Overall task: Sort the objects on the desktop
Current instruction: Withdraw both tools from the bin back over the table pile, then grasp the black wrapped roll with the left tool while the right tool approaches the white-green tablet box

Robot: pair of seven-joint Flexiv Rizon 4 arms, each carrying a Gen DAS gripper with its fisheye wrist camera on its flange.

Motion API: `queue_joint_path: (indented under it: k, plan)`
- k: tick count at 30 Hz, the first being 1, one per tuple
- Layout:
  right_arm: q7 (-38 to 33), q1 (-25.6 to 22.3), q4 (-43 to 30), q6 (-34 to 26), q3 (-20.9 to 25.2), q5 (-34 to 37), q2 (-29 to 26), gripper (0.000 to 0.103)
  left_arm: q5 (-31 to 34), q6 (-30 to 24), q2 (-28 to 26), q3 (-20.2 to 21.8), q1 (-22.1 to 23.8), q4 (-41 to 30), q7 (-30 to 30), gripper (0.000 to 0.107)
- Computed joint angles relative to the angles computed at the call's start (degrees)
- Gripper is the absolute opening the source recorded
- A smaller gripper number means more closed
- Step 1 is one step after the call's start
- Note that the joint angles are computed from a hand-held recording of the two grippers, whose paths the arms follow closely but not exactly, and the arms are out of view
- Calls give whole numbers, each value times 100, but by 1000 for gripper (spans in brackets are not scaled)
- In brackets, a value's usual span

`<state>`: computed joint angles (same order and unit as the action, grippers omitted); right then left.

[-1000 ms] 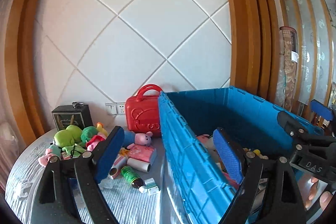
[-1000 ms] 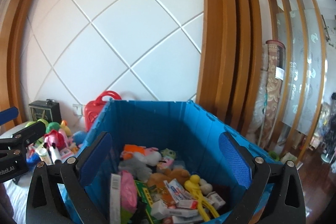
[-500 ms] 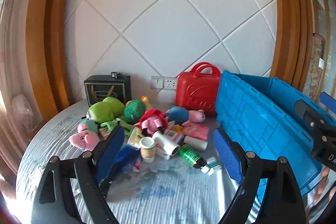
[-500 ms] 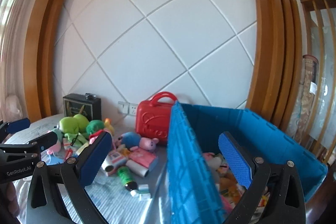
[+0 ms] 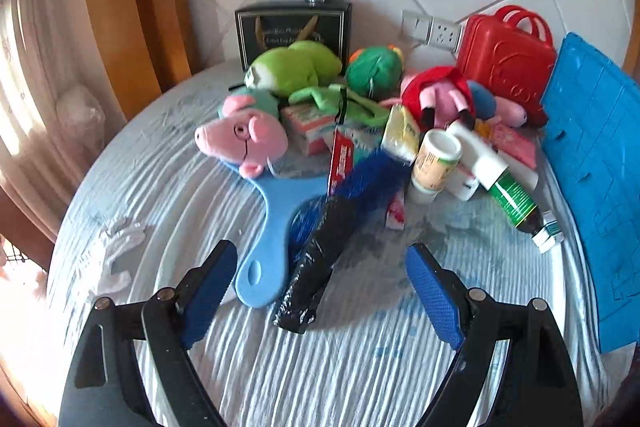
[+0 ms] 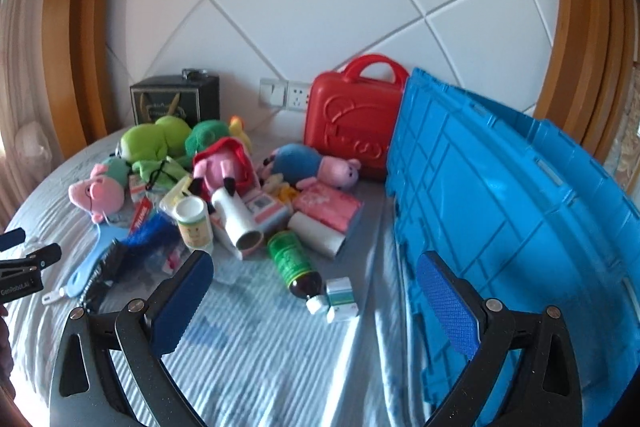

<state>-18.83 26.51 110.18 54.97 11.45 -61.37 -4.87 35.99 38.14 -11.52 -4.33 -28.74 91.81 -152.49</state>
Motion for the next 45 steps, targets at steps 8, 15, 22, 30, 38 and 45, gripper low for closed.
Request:
queue_joint_path:
  k: [8,15,22,30,38,45]
  plan:
    - [-1329,-124,-68,300,-219,1575,-955,103,-582,-1,-723,106,78,-34,354,87]
    - [-1836,-134,-82,667,-439,2316,-1376,103,-879,-94,-1223,316,101,-351,763,87]
    - [-1674,-73,-222,873,-742,2269,-1677,103,-910,-296,-1463,509,-64,-645,1050,62]
    - [-1867,-34,-259,670,-734,2429,-1732,60,-1394,149,-1432,391,65,-512,1458,41]
    - [-1830,-81,-246,602,-719,2543,-1677,34,-1841,355,-1501,311,56,-423,1698,41]
    - [-2507,-221,84,731,-202,3483,-1338,27,-2147,539,-1546,179,-128,-336,1988,36]
